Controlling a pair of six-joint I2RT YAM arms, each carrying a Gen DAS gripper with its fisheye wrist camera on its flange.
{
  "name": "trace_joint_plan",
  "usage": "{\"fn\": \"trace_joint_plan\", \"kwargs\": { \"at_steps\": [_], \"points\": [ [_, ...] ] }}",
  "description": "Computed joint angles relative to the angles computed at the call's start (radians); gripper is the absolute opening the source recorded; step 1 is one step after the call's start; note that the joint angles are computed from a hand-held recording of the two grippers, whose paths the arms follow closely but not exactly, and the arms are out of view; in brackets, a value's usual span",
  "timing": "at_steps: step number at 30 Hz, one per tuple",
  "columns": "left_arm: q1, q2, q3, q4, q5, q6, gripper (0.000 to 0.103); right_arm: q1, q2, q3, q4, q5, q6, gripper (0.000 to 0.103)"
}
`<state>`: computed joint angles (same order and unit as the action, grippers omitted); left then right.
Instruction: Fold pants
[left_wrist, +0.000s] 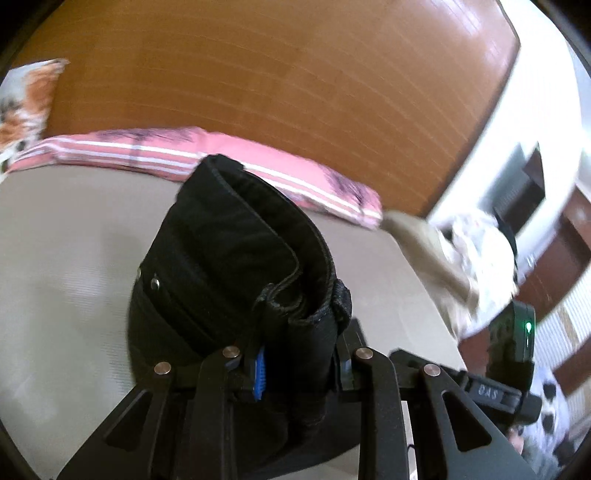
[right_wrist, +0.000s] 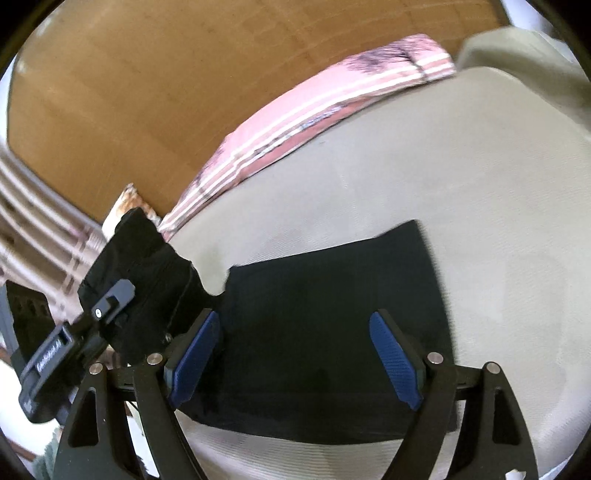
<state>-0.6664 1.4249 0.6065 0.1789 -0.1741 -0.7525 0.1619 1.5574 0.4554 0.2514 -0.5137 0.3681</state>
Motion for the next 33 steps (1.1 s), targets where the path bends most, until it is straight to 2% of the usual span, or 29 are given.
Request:
{"fn": "trace_joint_plan", "kwargs": {
  "at_steps": [3,8,15,17,22,24,27,33],
  "points": [
    [-0.047,0.170,0.122,0.004,0.047,0.017,0.026,-0.080,0.016,-0.009,-0.010,-0.037,-0.030,0.082],
    [-0.108,0.410,0.307,-0.052,0.078,0.022,0.026,-0.192,0.061,-0.014,-0.016,-0.084,-0.083,0.082],
    [-0.189,0.588,0.485,-0.198,0.014,0.093,0.027,-0.258,0.147,0.024,-0.029,-0.123,-0.139,0.082],
    [-0.209,0.612,0.517,-0.227,-0.015,0.109,0.030,-0.256,0.183,0.039,-0.024,-0.142,-0.145,0.082],
    [-0.249,0.571,0.506,-0.266,-0.025,0.153,0.042,-0.251,0.317,0.127,-0.078,-0.278,-0.218,0.082],
    [-0.255,0.521,0.451,-0.234,0.002,0.165,0.045,-0.243,0.380,0.178,-0.122,-0.342,-0.270,0.082],
    [-0.249,0.427,0.351,-0.181,0.051,0.157,0.045,-0.226,0.458,0.241,-0.159,-0.377,-0.298,0.082],
    [-0.213,0.225,0.179,-0.201,-0.050,0.113,0.050,-0.196,0.528,0.317,-0.178,-0.377,-0.314,0.082]
  ]
}}
